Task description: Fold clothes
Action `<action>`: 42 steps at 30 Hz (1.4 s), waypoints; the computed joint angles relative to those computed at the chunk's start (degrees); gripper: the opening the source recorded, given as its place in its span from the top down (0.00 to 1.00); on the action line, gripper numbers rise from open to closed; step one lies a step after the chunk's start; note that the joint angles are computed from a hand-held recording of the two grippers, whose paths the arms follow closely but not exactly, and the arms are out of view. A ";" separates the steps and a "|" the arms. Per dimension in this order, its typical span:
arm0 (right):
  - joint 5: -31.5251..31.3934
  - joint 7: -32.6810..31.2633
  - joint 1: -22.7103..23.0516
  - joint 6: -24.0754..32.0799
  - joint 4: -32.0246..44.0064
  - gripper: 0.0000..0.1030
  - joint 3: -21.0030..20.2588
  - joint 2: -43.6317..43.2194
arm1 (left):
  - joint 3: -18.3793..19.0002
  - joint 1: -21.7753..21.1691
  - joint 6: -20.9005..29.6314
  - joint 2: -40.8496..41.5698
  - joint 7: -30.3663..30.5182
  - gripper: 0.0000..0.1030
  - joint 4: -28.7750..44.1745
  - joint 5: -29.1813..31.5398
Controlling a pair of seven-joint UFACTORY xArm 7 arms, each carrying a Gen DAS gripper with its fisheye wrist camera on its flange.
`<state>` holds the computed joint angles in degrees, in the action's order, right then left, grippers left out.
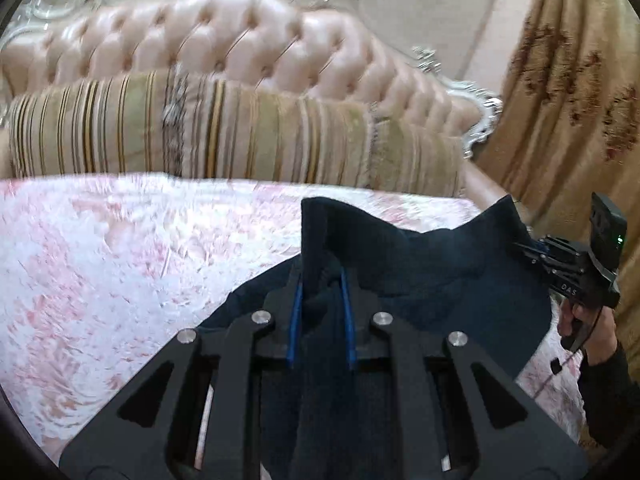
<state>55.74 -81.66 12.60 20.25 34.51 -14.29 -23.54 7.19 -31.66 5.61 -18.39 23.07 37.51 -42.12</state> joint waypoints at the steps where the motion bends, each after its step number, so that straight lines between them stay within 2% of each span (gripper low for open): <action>1: 0.84 -0.33 0.57 -0.67 0.73 0.83 -0.20 2.40 | -0.70 1.13 0.19 1.52 -1.72 0.81 0.26 0.63; 2: 1.71 -0.60 0.73 -1.03 1.53 0.83 -0.15 4.97 | -1.13 1.99 0.81 2.93 -2.98 0.80 0.57 0.99; 5: 3.48 -1.41 -0.82 0.15 3.62 0.79 0.83 10.47 | -7.26 9.00 1.77 4.10 -11.49 0.70 -0.67 8.86; 7: 3.45 -1.69 -2.64 1.31 4.13 0.62 1.53 11.91 | -6.06 7.77 0.48 1.75 -11.21 0.55 -2.76 8.50; 8: 4.33 -2.38 -3.64 2.43 4.19 0.56 1.39 11.66 | -4.30 5.89 -0.07 0.07 -9.69 0.50 -3.94 7.44; 9: 5.48 -3.21 -4.70 3.82 4.19 0.44 1.06 11.05 | -2.57 4.10 -0.52 -1.57 -8.32 0.45 -5.03 6.68; 10: 6.08 -3.28 -5.97 5.65 4.29 0.36 0.68 10.53 | -0.52 2.13 -0.28 -2.58 -6.60 0.45 -5.56 6.19; 11: 5.97 -3.05 -7.11 7.82 4.76 0.35 0.56 10.50 | 1.15 0.61 0.05 -3.42 -5.11 0.45 -5.91 5.81; 14: 4.51 -2.26 -9.55 11.99 6.45 0.35 1.89 11.65 | 1.38 1.17 2.22 -1.47 -5.18 0.45 -3.76 6.67; 16: 2.69 -1.10 -10.91 13.80 7.73 0.35 3.50 13.04 | 2.21 0.40 3.55 -0.07 -3.00 0.45 -2.28 5.18; 19: 0.96 -0.07 -12.26 12.60 9.72 0.35 6.26 16.04 | 1.12 1.63 6.08 2.36 -0.34 0.46 0.43 3.85; 20: 0.24 0.40 -12.71 12.77 10.87 0.35 6.86 17.44 | 0.00 3.13 7.03 3.50 -0.97 0.49 1.41 4.66; 21: -0.47 1.04 -13.20 13.16 11.86 0.35 7.42 18.64 | -0.05 3.59 8.12 4.41 -0.32 0.67 2.39 3.52; 22: -1.18 1.76 -13.71 13.64 12.78 0.35 7.97 19.76 | -0.11 4.09 9.23 5.29 0.29 0.77 3.34 2.40; 23: -1.25 1.51 -14.19 14.36 13.40 0.38 8.42 20.40 | -0.03 4.55 10.25 5.79 1.09 0.77 3.98 0.93; 24: -1.05 0.89 -14.63 15.16 13.90 0.57 8.81 20.85 | 0.04 4.83 11.08 6.14 2.28 0.79 4.55 -0.79; 25: -0.68 0.73 -15.09 16.00 14.28 0.69 9.11 20.93 | 0.08 4.95 11.42 6.07 3.88 0.80 4.79 -2.86; 27: 0.59 0.35 -15.84 17.38 14.60 0.78 9.46 20.42 | -0.09 4.91 11.05 4.79 7.61 0.81 4.63 -7.38; 30: 3.73 -1.93 -15.87 16.05 13.46 0.78 9.74 18.43 | -0.07 4.56 10.03 2.31 12.69 0.81 4.42 -14.09; 34: 4.60 -1.02 -15.75 16.44 14.65 0.79 9.45 18.76 | -3.01 8.75 10.83 4.54 10.10 0.81 5.84 -13.72; 38: 0.18 2.27 -15.44 13.73 16.32 0.79 11.09 22.80 | -7.46 13.47 11.04 8.87 3.44 0.81 7.04 -6.57; 41: 2.09 0.43 -16.16 14.01 16.63 0.79 11.46 23.19 | -7.17 13.00 10.43 8.54 6.16 0.81 6.78 -9.76; 42: 2.29 0.30 -16.32 14.20 16.87 0.78 11.55 23.25 | -7.68 13.72 10.87 8.91 4.98 0.81 6.93 -7.96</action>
<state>58.03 -81.36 -3.72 34.45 51.38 -2.74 -0.29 -0.50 -17.94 16.47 -9.47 28.06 44.44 -50.08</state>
